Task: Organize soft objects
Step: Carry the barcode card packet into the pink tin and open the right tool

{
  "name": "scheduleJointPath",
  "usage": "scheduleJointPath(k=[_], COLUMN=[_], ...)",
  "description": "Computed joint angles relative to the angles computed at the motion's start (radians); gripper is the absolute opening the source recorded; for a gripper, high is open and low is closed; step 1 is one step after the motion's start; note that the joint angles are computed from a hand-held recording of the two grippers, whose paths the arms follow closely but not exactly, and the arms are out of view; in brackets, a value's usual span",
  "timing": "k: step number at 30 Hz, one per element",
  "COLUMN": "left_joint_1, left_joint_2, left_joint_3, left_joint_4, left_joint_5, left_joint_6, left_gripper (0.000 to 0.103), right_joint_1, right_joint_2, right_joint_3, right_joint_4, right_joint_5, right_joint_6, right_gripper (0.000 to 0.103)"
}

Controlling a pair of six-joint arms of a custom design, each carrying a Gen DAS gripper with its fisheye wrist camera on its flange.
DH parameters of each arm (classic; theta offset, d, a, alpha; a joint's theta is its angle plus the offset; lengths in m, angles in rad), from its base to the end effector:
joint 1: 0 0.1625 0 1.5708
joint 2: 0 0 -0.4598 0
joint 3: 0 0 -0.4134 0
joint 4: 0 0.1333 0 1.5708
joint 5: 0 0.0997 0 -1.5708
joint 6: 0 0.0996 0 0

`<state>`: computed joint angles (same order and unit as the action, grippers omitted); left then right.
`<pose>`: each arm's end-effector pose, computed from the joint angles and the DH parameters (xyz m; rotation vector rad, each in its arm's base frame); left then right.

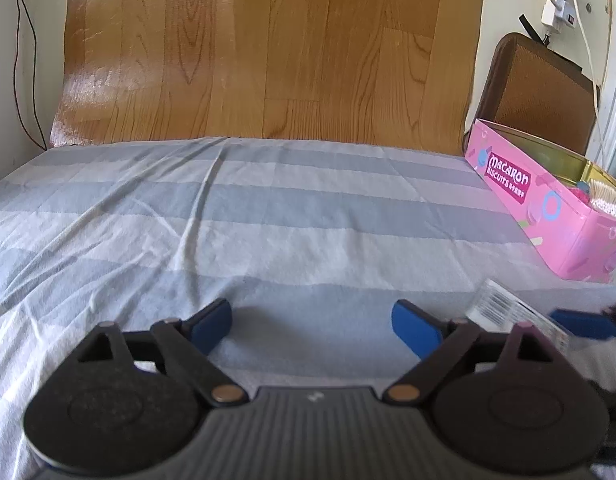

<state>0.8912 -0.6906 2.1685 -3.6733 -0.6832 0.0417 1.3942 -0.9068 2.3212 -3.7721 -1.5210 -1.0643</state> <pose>-0.1570 -0.5294 0.0511 0.4772 2.2571 -1.0390 0.0503 -0.5053 0.1166 1.1299 -2.3143 0.9070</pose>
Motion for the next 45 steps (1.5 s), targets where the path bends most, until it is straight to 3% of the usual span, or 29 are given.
scheduleJointPath(k=[10,23,29,33,35,37,45], left_joint_1=[-0.006,-0.006,-0.003,-0.012,-0.013,-0.023,-0.098], left_joint_2=[0.008,0.011,0.010,0.010,-0.004,-0.008,0.048], left_joint_3=[-0.011,-0.024,-0.030,-0.034,-0.032,-0.036,-0.117], left_joint_4=[0.029,0.067,0.090,0.115,0.139,0.160,0.312], left_joint_5=[0.025,0.046,0.051,0.055,-0.012,-0.087,-0.388], left_joint_6=[0.002,0.014,0.026,0.001,-0.025,-0.025,0.110], left_gripper=[0.094,0.098,0.099,0.099,0.099,0.099,0.099], right_joint_1=[-0.061,-0.084,-0.156,-0.224,-0.263,-0.296,-0.415], right_joint_2=[-0.042,-0.034,-0.089,-0.105,-0.115,-0.110,-0.126], right_joint_3=[0.089,0.123,0.178,0.233,0.255,0.271,0.318], right_joint_4=[-0.071,-0.143,-0.204,-0.334,-0.386,-0.464,-0.608], right_joint_5=[0.045,0.067,0.087,0.102,0.119,0.121,0.178], right_joint_6=[0.008,-0.029,-0.009,0.008,0.025,0.052,0.120], right_gripper=[0.063,0.062,0.063,0.063,0.063,0.070,0.073])
